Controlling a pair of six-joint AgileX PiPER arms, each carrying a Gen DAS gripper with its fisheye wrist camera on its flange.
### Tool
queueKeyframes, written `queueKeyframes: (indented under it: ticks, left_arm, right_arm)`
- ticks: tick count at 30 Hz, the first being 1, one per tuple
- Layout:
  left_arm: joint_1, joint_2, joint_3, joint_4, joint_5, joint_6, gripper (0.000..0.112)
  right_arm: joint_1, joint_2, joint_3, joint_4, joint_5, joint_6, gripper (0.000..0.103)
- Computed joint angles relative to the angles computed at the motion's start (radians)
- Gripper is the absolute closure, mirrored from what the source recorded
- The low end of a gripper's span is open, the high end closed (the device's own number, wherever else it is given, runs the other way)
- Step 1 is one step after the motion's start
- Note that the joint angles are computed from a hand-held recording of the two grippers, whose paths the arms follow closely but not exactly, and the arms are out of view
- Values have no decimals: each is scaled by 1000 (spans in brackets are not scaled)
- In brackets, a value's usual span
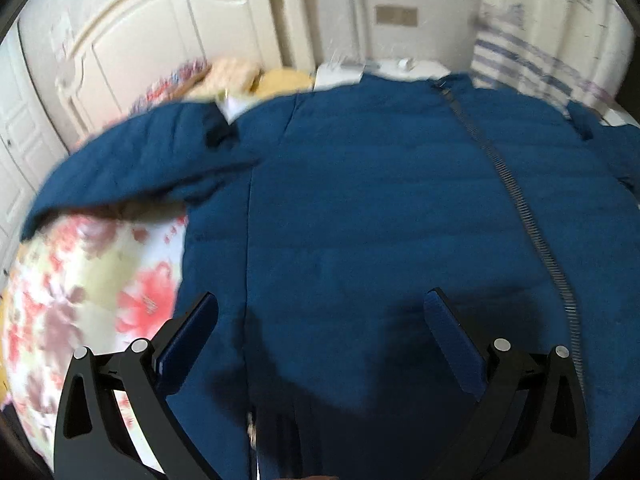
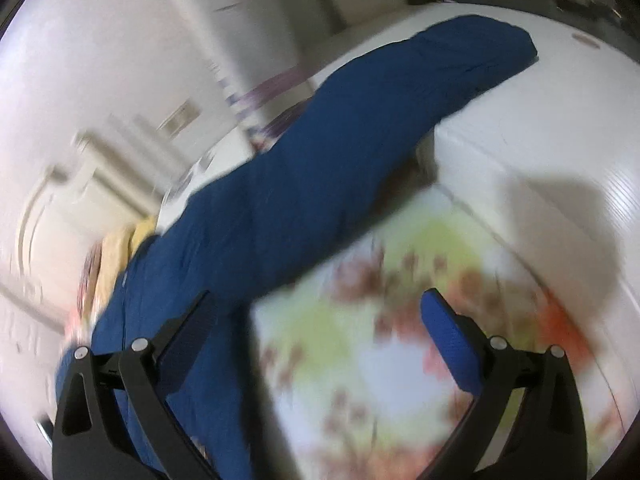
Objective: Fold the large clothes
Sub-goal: 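Grasp the jacket sleeve cuff with the right gripper and lift it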
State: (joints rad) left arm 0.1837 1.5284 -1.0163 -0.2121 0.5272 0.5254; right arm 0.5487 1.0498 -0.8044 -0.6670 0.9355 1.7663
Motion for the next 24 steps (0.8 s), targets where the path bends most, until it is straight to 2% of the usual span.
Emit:
queueKeyframes:
  ticks: [3,8,10,11,12,13,15,16,17,20,22,24]
  left_arm:
    - [66,53,-31,-165,54,128,14]
    - [29,43,-13,-74,21,41,14]
    - [22,34,-4,-61,17,17,14]
    - [23,33,-2,-63,16,17,14]
    - [27,31,0,-70,15,26,14]
    - [29,30,1,-75,15,29,14]
    - [32,34,-2,-84,17,39,14]
    - [31,36,-4,-84,16,37,14]
    - [30,39,-7,-83,15,36,14]
    - [29,38,-6,-84,13,36,14]
    - [29,37,-5,-85,13,37,14]
    - [36,34,-3,-94,17,48,14]
  right_arm:
    - [-209,108,-20,69,-150,-133,4]
    - [-368,250,-84,92,-226,-204,8]
    - [-400,282,-111,78,-236,-200,34]
    - [-381,297,-130,30,-208,-170,58]
    - [-330,316,-161,-57,-141,-119,86]
    - [-238,338,-200,-157,-41,-50,91]
    - [-62,402,-312,-330,159,-22,93]
    - [14,460,-395,-393,230,-63,94]
    - [73,513,-478,-426,260,-124,94]
    - [206,720,-767,-448,276,-394,94]
    - [258,859,-948,-395,260,-565,94]
    - [283,1003,-1133,-279,258,-736,93]
